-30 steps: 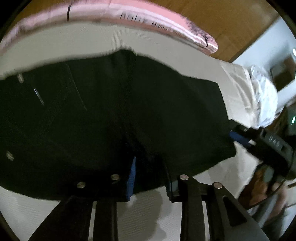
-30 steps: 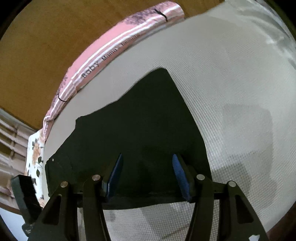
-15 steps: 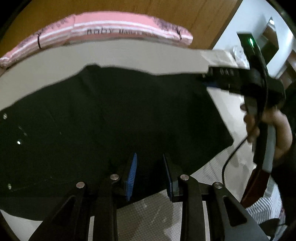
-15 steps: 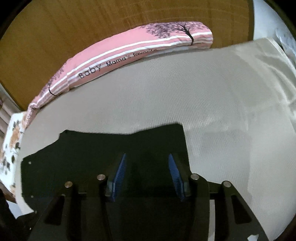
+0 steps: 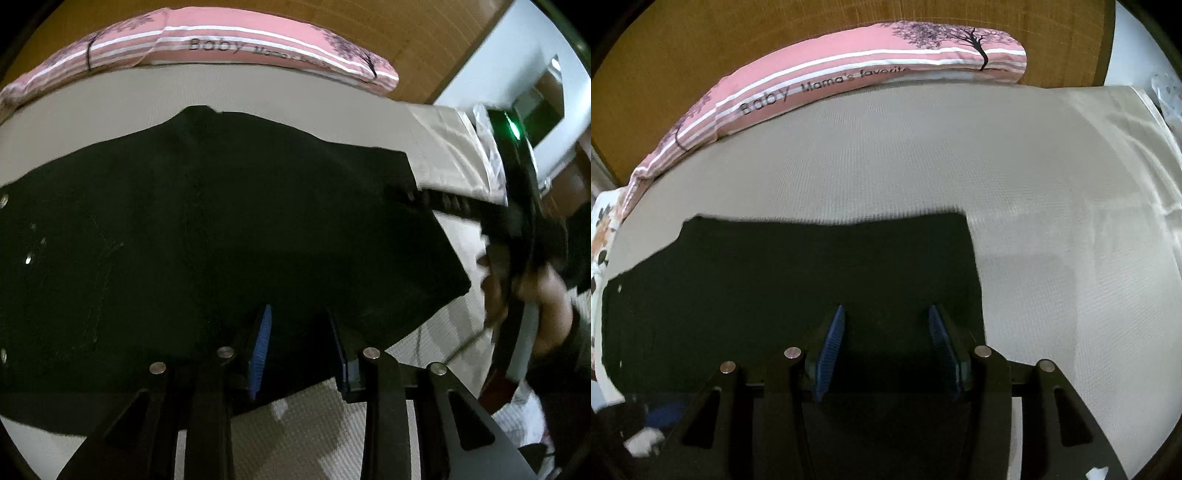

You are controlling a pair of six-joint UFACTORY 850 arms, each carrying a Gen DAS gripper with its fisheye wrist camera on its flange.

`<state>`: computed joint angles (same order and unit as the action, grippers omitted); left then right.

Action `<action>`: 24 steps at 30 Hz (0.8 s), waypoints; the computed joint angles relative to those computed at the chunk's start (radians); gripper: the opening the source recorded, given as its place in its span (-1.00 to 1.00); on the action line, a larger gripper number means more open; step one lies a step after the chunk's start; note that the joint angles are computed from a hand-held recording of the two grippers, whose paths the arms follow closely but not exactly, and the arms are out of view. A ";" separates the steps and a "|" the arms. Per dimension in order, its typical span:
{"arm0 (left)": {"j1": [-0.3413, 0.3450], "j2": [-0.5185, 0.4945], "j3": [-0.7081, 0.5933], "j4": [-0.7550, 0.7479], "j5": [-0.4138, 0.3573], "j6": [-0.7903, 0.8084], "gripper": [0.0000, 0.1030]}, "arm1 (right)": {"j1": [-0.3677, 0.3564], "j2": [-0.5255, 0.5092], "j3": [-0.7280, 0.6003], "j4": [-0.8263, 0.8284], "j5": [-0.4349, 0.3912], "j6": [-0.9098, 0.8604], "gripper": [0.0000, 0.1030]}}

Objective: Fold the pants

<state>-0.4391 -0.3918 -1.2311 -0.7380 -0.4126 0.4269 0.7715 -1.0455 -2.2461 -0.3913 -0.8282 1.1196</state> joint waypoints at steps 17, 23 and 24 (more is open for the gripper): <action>0.225 0.359 0.366 -0.179 0.119 0.024 -0.09 | 0.111 0.068 0.118 0.005 0.063 0.093 -0.07; 0.332 0.412 0.442 -0.315 0.108 0.052 -0.09 | 0.138 -0.054 -0.095 0.071 0.027 0.016 0.02; 0.343 0.417 0.450 -0.325 0.111 0.056 -0.09 | 0.141 -0.075 -0.132 0.084 0.021 0.001 0.02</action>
